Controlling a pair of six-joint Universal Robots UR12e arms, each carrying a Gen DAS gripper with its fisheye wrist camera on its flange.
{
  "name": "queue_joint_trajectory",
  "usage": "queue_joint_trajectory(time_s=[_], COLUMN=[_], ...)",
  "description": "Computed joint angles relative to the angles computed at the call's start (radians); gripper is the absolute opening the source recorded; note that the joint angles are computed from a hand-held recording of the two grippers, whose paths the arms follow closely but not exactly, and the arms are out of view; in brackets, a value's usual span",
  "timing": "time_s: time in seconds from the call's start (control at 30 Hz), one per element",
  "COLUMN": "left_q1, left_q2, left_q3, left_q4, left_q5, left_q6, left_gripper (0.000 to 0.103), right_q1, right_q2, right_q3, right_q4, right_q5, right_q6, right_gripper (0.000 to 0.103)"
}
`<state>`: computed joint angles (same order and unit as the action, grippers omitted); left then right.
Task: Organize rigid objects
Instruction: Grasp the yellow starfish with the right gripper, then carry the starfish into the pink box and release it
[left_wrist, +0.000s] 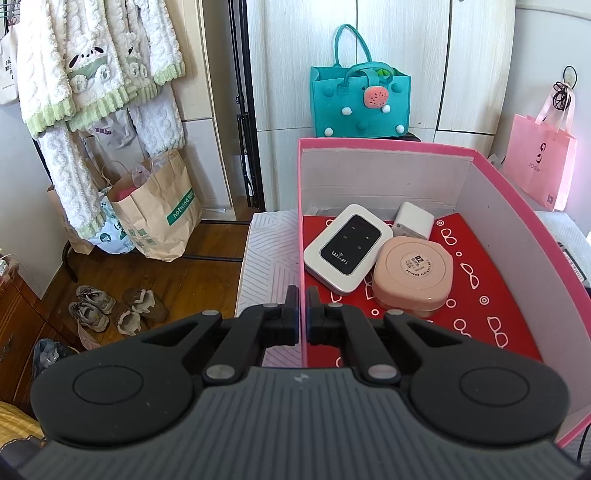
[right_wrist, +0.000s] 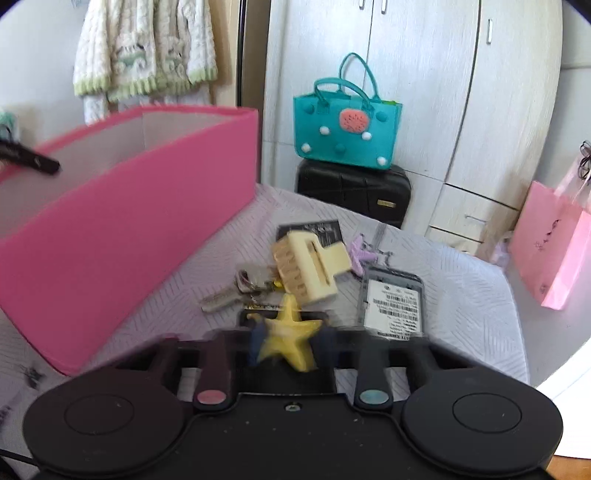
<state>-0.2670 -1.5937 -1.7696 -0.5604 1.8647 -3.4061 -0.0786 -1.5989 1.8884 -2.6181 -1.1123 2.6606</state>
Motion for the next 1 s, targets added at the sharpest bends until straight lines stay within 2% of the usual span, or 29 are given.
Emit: queue_joint_trajectory(time_s=[0.1, 0.2, 0.3, 0.43, 0.53, 0.6, 0.67, 0.87, 0.9, 1.0], left_q1=[-0.001, -0.001, -0.001, -0.001, 0.0, -0.001, -0.003, -0.003, -0.004, -0.006], left_q2=[-0.001, -0.001, -0.001, -0.001, 0.0, -0.001, -0.001, -0.002, -0.002, -0.003], left_q3=[0.001, 0.001, 0.001, 0.001, 0.0, 0.0, 0.001, -0.001, -0.001, -0.001], left_q4=[0.0, 0.002, 0.001, 0.002, 0.004, 0.005, 0.005, 0.012, 0.015, 0.02], left_q5=[0.003, 0.003, 0.005, 0.007, 0.006, 0.008, 0.01, 0.013, 0.017, 0.023], left_q6=[0.004, 0.005, 0.007, 0.011, 0.013, 0.014, 0.014, 0.015, 0.017, 0.022], left_gripper=[0.003, 0.003, 0.003, 0.004, 0.004, 0.004, 0.004, 0.003, 0.003, 0.003], right_q1=[-0.008, -0.019, -0.019, -0.005, -0.003, 0.003, 0.0, -0.015, -0.017, -0.022], right_q2=[0.0, 0.005, 0.002, -0.005, -0.007, -0.005, 0.0, -0.003, -0.007, -0.018], right_q3=[-0.017, -0.031, -0.038, -0.041, -0.04, -0.039, -0.046, -0.053, -0.05, -0.055], right_q4=[0.056, 0.103, 0.131, 0.161, 0.181, 0.169, 0.188, 0.204, 0.197, 0.204], right_q5=[0.02, 0.048, 0.039, -0.017, -0.018, -0.034, -0.017, 0.025, 0.029, 0.036], right_q6=[-0.018, 0.014, 0.003, -0.043, -0.068, -0.08, -0.083, -0.093, -0.091, -0.11], right_gripper=[0.011, 0.013, 0.013, 0.026, 0.033, 0.034, 0.035, 0.025, 0.013, 0.011])
